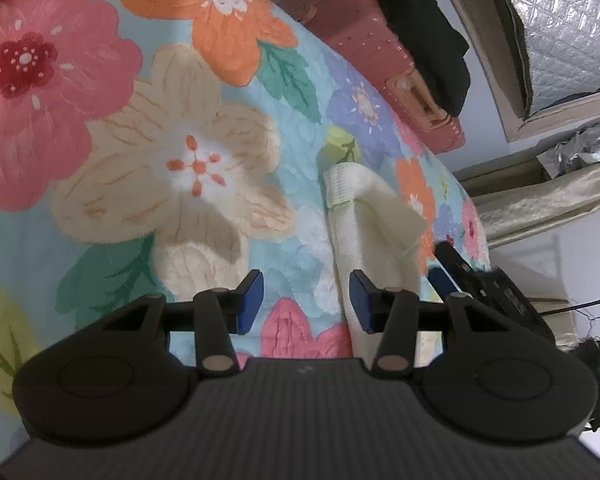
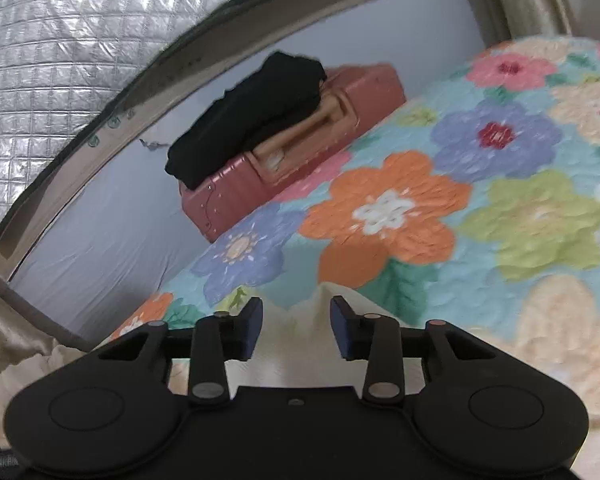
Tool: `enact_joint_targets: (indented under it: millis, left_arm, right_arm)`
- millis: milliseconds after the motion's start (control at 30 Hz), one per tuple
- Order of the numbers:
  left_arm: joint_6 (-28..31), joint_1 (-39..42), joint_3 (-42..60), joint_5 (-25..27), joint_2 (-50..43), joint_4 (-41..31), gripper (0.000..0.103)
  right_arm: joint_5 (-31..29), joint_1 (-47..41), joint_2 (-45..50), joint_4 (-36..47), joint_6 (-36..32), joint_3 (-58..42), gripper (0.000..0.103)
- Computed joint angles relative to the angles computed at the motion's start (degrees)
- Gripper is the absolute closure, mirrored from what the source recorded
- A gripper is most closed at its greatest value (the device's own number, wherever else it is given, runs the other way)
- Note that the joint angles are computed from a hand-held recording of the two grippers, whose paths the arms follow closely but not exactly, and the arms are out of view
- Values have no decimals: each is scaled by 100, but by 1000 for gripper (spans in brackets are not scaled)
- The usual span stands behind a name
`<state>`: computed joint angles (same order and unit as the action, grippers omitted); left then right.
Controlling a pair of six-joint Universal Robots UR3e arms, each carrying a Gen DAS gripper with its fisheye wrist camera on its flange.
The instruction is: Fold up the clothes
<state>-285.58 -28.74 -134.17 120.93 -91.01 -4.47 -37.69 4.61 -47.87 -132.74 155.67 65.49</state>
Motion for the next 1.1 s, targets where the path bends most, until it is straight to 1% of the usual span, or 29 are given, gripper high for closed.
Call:
enact_joint_targets:
  millis: [33, 100, 133, 167, 200, 233, 267, 300, 333, 367, 400, 433, 467, 500, 533, 567, 600, 633, 700, 767, 800, 833, 867, 900, 967, 1000, 1100]
  left_arm:
    - [-32, -6, 21, 3, -28, 1, 57]
    - [-141, -60, 76, 90, -44, -73, 57]
    - [-179, -93, 127, 141, -39, -168, 57]
    - [-216, -127, 186, 192, -34, -273, 57]
    - [-231, -153, 239, 230, -26, -366, 57]
    - [-222, -165, 269, 245, -20, -412, 57]
    - [-193, -168, 284, 240, -21, -415, 57]
    - [-145, -150, 257, 203, -8, -374, 56]
    - [-120, -134, 220, 182, 12, -340, 56]
    - [-137, -137, 171, 199, 46, -333, 56]
    - [-173, -139, 107, 218, 97, -337, 56]
    - [-254, -153, 27, 253, 170, -353, 56]
    - [-362, -189, -42, 319, 229, -364, 56]
    - [-506, -252, -120, 426, 295, -366, 56]
    - [-608, -310, -197, 525, 352, -315, 56]
    - [-695, -365, -272, 620, 403, -251, 56]
    - [-793, -435, -301, 741, 451, -265, 56]
    - [-868, -491, -226, 830, 524, -521, 55]
    - [-922, -560, -11, 940, 657, -1116, 55]
    - [-825, -561, 136, 937, 698, -1373, 55]
    - [-817, -576, 188, 947, 684, -1398, 55]
    - [-789, -600, 264, 969, 657, -1411, 55]
    - [-700, -630, 432, 989, 589, -1481, 55]
    - [-593, -661, 625, 1006, 511, -1567, 55]
    - [-375, -716, 1014, 1037, 351, -1735, 55]
    - [-106, -728, 1299, 993, 177, -1723, 55]
    - [1160, -687, 2454, 449, -684, -1324, 55]
  right_arm:
    - [69, -42, -175, -100, -323, 334, 60]
    - [70, -26, -526, 190, -1474, 814, 60]
    - [-93, 70, -706, 108, -1994, 1151, 60]
    - [-382, 238, -862, -192, -2409, 1531, 60]
    - [-611, 389, -897, -489, -2618, 1728, 60]
    - [-973, 634, -807, -930, -2545, 1807, 56]
    - [-1352, 890, -696, -1312, -2489, 1837, 49]
    - [-1907, 1199, -483, -1547, -2287, 1628, 49]
    - [-2111, 1342, -334, -1888, -2001, 1559, 50]
    - [-2319, 1482, -179, -2201, -1729, 1472, 62]
    - [-2395, 1545, -62, -2251, -1398, 1302, 81]
    - [-2369, 1549, -44, -2002, -1065, 1108, 99]
    - [-2338, 1551, -24, -1749, -731, 910, 98]
    - [-1931, 1426, -145, -1523, -617, 951, 98]
    - [-1210, 1222, -304, -918, -718, 937, 98]
    - [-801, 1127, -358, -341, -878, 824, 98]
    - [-563, 1084, -434, 189, -1080, 740, 97]
    - [-410, 1066, -464, 611, -1266, 649, 97]
    - [-2, 924, -381, 1275, -1356, 464, 96]
    - [598, 654, -280, 2218, -1594, 268, 87]
    - [703, 457, -461, 2396, -1595, 462, 84]
    - [813, 253, -674, 2397, -1507, 763, 71]
    - [917, 46, -874, 2435, -1428, 1026, 70]
    - [975, -166, -1116, 2286, -1362, 1386, 70]
    - [901, -671, -1579, 3027, -1966, 1610, 70]
    - [869, -989, -1810, 3363, -2311, 1740, 70]
    - [548, -2157, -2270, 4924, -3670, 1596, 70]
